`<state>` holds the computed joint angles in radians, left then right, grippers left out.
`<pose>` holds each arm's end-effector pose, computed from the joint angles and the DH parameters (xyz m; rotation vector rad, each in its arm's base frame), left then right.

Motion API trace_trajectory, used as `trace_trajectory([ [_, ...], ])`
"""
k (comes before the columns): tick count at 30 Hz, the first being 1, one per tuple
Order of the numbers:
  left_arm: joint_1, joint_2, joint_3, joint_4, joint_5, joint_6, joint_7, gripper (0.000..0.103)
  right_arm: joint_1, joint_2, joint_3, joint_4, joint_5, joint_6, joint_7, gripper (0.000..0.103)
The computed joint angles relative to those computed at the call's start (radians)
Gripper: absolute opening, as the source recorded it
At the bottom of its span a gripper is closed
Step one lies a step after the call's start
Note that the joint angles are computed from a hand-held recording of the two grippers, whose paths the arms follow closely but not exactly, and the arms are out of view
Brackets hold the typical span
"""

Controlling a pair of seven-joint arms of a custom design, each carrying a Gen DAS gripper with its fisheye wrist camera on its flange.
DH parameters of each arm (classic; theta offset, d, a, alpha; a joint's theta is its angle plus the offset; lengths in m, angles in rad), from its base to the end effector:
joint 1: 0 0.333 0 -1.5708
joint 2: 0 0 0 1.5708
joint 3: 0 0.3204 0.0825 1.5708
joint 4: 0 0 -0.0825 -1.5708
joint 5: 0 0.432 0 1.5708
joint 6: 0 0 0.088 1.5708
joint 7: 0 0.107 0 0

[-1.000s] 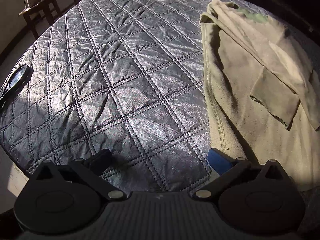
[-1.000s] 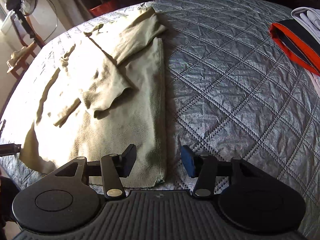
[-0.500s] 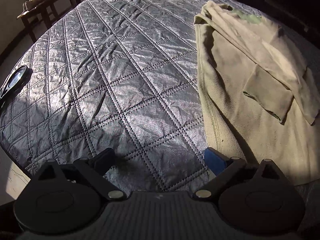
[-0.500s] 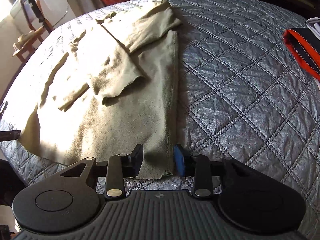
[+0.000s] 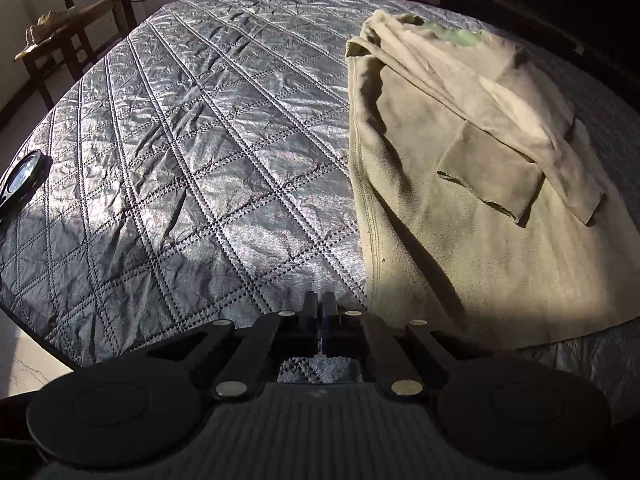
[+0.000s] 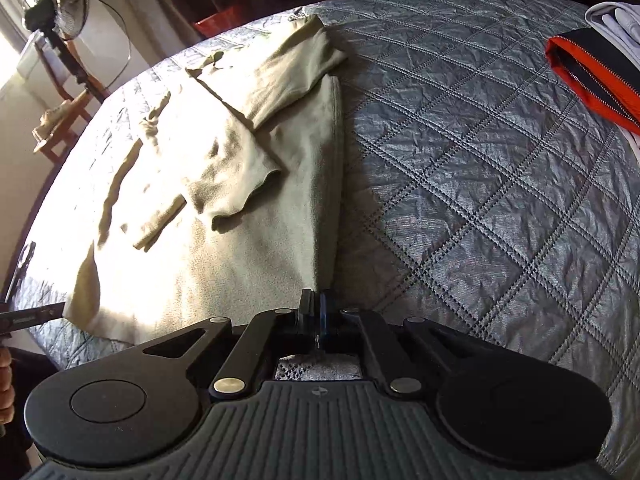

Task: Fold clothes
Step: 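Close the left gripper on the sweatshirt hem while the right gripper holds it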

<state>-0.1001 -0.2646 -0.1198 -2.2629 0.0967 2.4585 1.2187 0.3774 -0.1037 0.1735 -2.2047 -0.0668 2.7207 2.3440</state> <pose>0.5359 -0.1229 0.5019 -2.0355 1.9012 -0.4951 0.5066 0.3164 0.4759 -1.6357 1.9310 -0.1808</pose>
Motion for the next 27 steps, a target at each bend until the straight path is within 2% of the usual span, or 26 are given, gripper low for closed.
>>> trace_trajectory([
  [2, 0.001, -0.015, 0.003, -0.011, -0.010, -0.004, -0.005, 0.000, 0.011, -0.013, -0.003, -0.017, 0.048, 0.027, -0.019, 0.002],
  [4, 0.002, -0.030, 0.005, -0.022, -0.015, -0.007, -0.012, 0.000, 0.033, -0.018, -0.015, -0.027, 0.146, 0.047, -0.102, 0.002],
  [8, 0.001, -0.044, 0.020, -0.033, -0.049, -0.005, -0.024, 0.000, 0.012, -0.009, 0.008, -0.007, 0.080, 0.003, -0.039, 0.005],
  [13, 0.020, -0.065, 0.057, -0.055, -0.156, 0.024, -0.089, 0.006, 0.020, -0.010, -0.008, -0.023, 0.161, 0.034, -0.055, 0.024],
  [15, -0.016, -0.067, 0.108, -0.066, -0.290, 0.047, -0.022, 0.013, 0.019, -0.012, -0.012, -0.032, 0.188, 0.049, -0.054, 0.024],
  [17, -0.057, -0.070, 0.165, -0.073, -0.462, 0.053, 0.080, 0.030, 0.017, -0.012, -0.012, -0.036, 0.205, 0.062, -0.045, 0.024],
  [18, -0.067, -0.058, 0.174, -0.066, -0.521, 0.055, 0.117, 0.035, 0.016, -0.012, -0.011, -0.036, 0.206, 0.062, -0.041, 0.024],
  [19, -0.072, -0.041, 0.175, -0.054, -0.569, 0.059, 0.147, 0.045, 0.015, -0.009, -0.011, -0.033, 0.207, 0.057, -0.042, 0.024],
  [23, -0.058, -0.036, 0.166, -0.056, -0.698, 0.038, 0.216, 0.059, 0.021, 0.010, -0.011, -0.009, 0.215, 0.036, -0.065, 0.025],
  [25, -0.052, -0.019, 0.160, -0.048, -0.748, 0.039, 0.229, 0.072, 0.022, 0.019, -0.012, 0.001, 0.210, 0.031, -0.070, 0.026],
  [27, -0.041, 0.023, 0.142, -0.013, -0.766, 0.047, 0.239, 0.074, 0.021, 0.025, -0.010, 0.009, 0.190, 0.030, -0.058, 0.030],
])
